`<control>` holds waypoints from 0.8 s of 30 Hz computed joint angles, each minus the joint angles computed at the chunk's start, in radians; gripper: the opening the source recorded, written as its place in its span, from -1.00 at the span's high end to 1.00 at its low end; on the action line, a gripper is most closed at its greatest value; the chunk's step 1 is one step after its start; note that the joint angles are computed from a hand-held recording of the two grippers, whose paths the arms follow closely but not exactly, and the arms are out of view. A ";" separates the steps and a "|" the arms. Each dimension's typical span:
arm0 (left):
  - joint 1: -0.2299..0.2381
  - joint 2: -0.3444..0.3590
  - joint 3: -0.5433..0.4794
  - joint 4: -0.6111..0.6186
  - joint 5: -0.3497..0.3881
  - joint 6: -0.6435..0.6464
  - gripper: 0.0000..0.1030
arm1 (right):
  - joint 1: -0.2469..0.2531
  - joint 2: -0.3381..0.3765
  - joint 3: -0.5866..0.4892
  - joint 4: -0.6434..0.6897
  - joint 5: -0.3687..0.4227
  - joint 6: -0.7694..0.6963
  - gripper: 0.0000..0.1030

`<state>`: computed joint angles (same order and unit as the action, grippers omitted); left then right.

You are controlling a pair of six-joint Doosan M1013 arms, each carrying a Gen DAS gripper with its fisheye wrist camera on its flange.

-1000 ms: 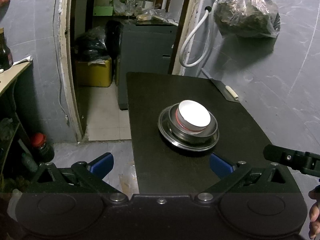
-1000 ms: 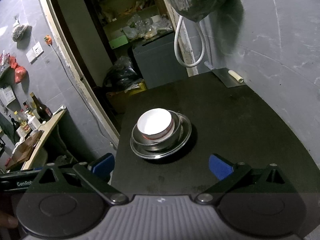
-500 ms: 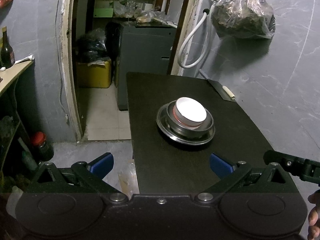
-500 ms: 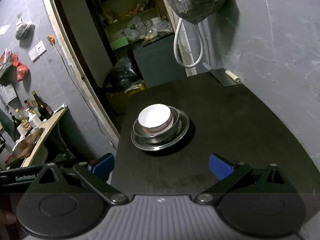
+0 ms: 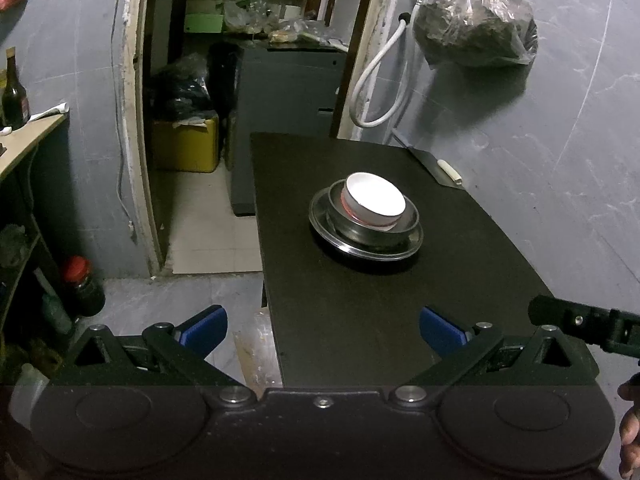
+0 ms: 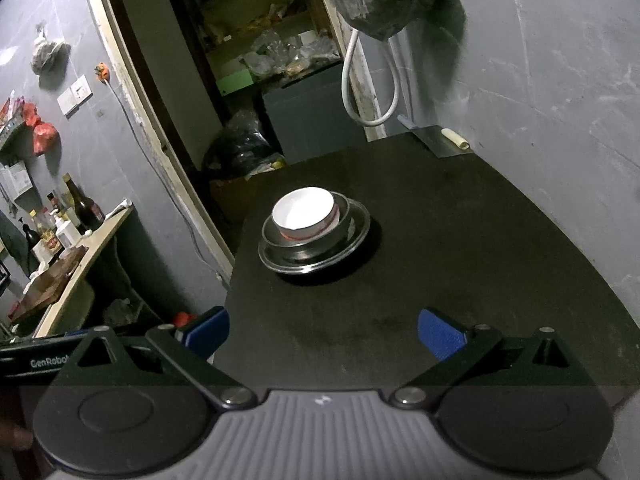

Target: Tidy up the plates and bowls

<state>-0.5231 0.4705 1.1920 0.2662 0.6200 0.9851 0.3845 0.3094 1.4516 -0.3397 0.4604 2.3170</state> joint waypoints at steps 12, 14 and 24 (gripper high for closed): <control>-0.008 -0.031 0.073 0.033 -0.083 0.017 -0.98 | 0.016 -0.017 0.040 -0.087 0.028 0.095 -1.00; -0.008 -0.035 0.085 0.020 -0.100 0.037 -0.98 | 0.017 -0.019 0.048 -0.107 0.030 0.119 -1.00; -0.005 -0.055 0.138 0.029 -0.173 0.026 -0.98 | 0.021 -0.021 0.058 -0.127 0.017 0.113 -1.00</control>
<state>-0.5281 0.4153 1.3305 0.2954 0.4473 1.0111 0.4059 0.2889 1.5091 -0.4670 0.4778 2.4303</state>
